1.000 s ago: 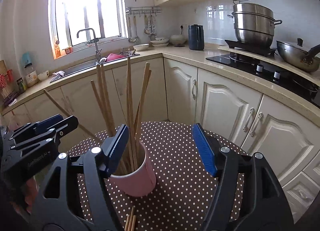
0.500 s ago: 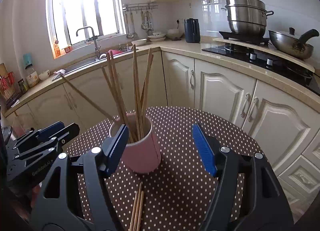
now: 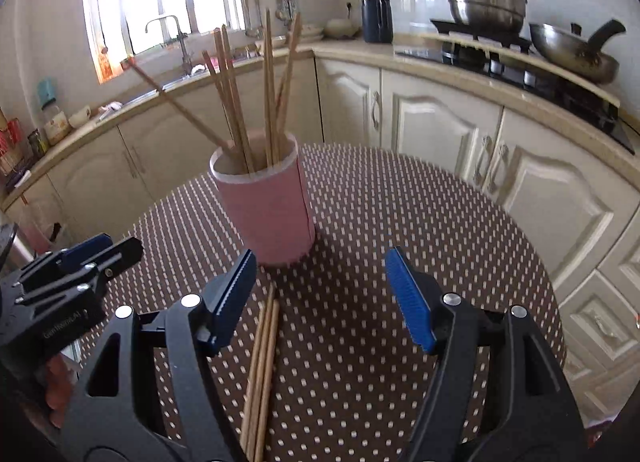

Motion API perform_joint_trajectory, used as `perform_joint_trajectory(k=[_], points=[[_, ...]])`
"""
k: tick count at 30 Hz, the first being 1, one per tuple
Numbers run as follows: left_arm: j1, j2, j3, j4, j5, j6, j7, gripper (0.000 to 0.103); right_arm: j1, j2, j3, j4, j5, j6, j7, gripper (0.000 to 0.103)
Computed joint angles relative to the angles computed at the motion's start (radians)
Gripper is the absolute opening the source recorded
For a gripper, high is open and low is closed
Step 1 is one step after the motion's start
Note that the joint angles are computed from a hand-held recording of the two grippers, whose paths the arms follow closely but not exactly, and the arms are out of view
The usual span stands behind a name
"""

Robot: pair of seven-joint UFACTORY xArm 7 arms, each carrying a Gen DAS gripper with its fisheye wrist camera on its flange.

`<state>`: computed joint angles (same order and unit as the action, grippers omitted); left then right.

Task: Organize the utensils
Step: 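Move both open grippers back down to the remaining chopsticks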

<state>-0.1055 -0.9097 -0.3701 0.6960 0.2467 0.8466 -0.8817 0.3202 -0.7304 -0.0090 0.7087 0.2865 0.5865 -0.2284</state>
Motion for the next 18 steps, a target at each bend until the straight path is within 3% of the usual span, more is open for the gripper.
perform_joint_trajectory(k=[10,18], points=[[-0.068,-0.07,0.014,-0.092,-0.045,0.031,0.014,0.054,-0.021,-0.012,0.015,-0.071,-0.029,0.054,0.008,0.067],[-0.103,-0.082,0.019,-0.12,-0.085,0.033,0.033,0.062,-0.02,-0.027,0.046,-0.117,-0.062,0.086,0.016,0.072]])
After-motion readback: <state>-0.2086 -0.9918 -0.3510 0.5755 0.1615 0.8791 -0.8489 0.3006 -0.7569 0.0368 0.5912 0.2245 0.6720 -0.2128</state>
